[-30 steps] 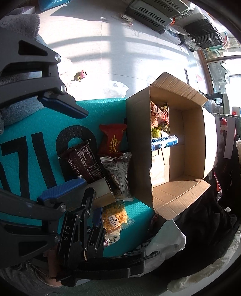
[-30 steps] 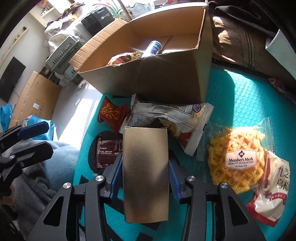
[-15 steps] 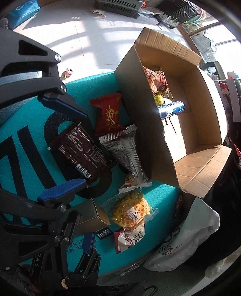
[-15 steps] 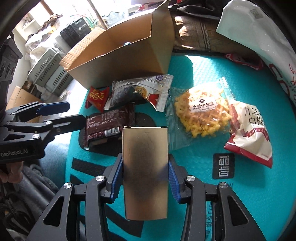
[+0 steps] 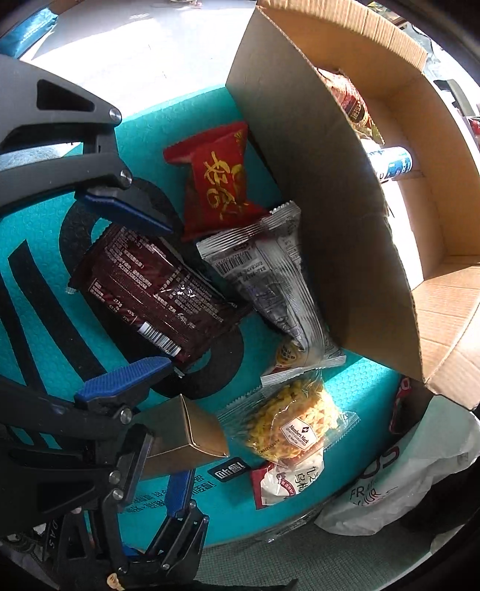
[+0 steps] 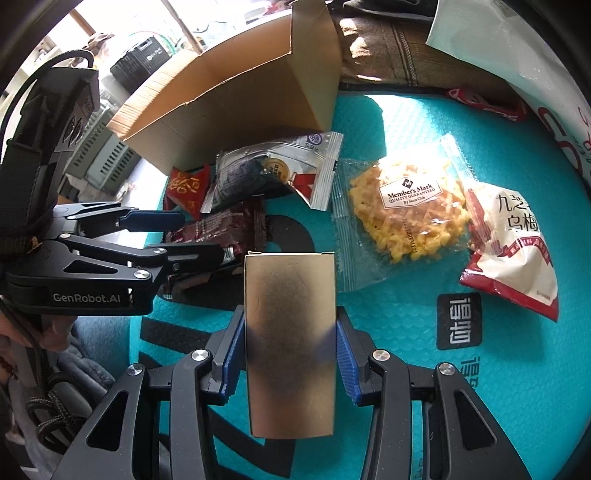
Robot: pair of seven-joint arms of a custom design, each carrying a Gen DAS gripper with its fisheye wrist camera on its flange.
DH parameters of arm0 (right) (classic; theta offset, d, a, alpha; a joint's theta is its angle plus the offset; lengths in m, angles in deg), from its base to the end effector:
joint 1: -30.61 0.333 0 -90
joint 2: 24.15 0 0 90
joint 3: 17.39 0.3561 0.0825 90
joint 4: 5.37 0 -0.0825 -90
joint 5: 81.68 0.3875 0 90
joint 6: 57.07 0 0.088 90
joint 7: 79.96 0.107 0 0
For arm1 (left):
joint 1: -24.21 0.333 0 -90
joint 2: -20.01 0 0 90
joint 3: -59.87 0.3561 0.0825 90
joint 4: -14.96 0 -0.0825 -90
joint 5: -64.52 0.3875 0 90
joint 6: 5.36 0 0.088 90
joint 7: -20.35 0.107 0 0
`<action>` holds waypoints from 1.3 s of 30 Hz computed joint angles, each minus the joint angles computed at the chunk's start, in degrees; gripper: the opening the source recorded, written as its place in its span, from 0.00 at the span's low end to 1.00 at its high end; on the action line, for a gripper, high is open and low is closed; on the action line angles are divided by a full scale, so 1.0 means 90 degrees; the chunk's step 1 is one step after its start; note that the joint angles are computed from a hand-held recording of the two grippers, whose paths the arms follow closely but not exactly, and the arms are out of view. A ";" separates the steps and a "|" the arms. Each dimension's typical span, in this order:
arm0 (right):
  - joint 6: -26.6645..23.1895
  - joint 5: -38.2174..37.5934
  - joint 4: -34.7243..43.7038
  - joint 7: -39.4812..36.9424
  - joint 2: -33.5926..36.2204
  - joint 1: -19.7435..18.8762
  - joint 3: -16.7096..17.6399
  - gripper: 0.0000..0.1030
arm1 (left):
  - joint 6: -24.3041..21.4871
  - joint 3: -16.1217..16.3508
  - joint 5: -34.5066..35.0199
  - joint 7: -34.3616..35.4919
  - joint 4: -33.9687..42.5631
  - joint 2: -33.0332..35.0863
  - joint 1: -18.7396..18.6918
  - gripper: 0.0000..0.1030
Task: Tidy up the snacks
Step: 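Grasp the dark brown chocolate packet with the left tool while the right tool holds the gold box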
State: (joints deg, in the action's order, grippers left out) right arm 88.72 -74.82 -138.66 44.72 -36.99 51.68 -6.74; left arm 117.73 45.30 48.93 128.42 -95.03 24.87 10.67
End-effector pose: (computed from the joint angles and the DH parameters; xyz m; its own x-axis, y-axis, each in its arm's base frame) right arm 0.4261 0.2676 0.5122 -0.0773 -0.9534 -0.2917 -0.9342 0.1715 -0.3128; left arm 0.5270 -0.2895 0.5028 -0.6244 -0.7515 0.2129 -0.7807 0.5918 -0.2005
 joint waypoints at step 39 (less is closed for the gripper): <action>-0.1447 -0.0571 -0.0893 0.1088 -0.1388 -0.0179 0.0431 0.47 | 0.0342 -0.0166 0.0707 -0.1339 -0.1092 -0.0774 -0.0783 0.48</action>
